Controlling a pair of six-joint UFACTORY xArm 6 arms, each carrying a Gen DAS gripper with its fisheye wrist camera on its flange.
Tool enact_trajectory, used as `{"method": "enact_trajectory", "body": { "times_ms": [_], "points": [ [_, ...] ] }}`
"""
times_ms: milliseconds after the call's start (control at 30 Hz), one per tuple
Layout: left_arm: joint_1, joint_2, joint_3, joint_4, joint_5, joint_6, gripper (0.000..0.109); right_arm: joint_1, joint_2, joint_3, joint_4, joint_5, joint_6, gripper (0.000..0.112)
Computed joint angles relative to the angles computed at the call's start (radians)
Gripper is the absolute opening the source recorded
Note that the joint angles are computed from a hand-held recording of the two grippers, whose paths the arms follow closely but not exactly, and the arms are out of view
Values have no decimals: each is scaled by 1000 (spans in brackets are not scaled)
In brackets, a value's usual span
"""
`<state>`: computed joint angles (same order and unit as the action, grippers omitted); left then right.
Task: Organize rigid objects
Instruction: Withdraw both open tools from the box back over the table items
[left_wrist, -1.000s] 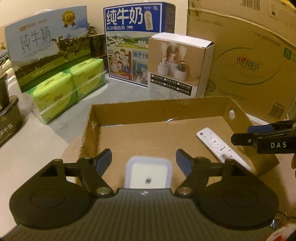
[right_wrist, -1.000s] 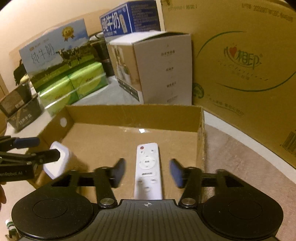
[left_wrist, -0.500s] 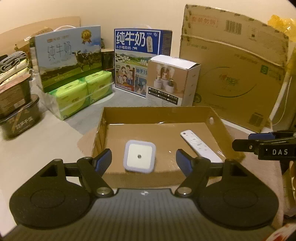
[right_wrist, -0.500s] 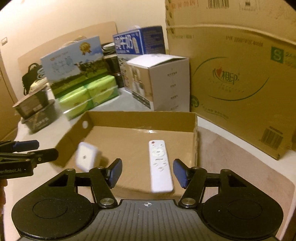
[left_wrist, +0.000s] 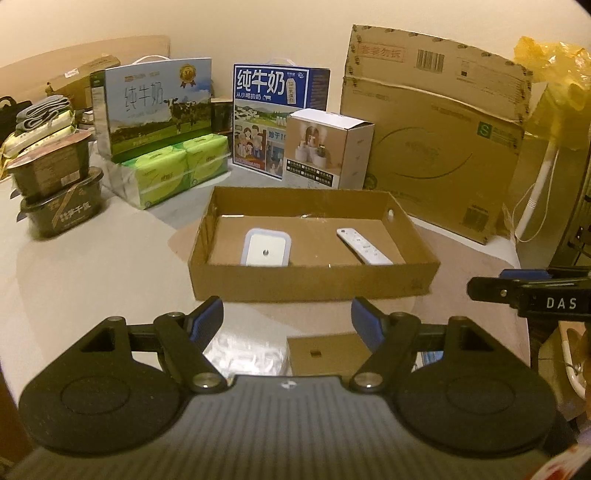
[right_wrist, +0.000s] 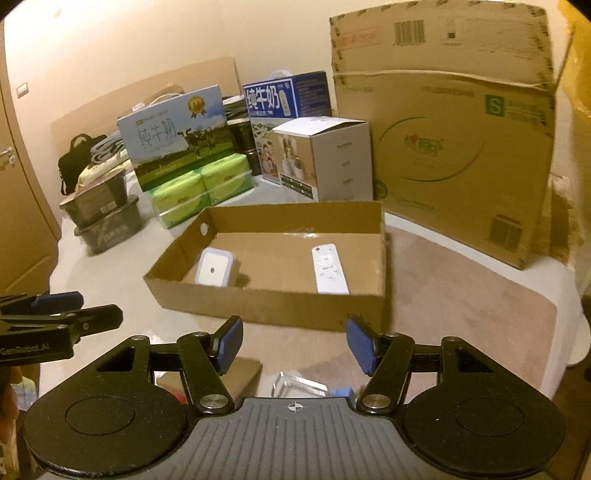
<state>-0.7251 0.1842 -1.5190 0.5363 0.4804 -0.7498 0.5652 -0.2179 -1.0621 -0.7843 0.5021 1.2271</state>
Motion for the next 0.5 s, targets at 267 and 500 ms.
{"method": "enact_trajectory", "body": {
  "times_ms": [267, 500],
  "points": [
    [-24, -121, 156, 109, -5, -128, 74, 71, -127, 120, -69, 85, 117, 63],
    [-39, -191, 250, 163, 5, -198, 74, 110, -213, 203, -97, 139, 188, 64]
  ]
}}
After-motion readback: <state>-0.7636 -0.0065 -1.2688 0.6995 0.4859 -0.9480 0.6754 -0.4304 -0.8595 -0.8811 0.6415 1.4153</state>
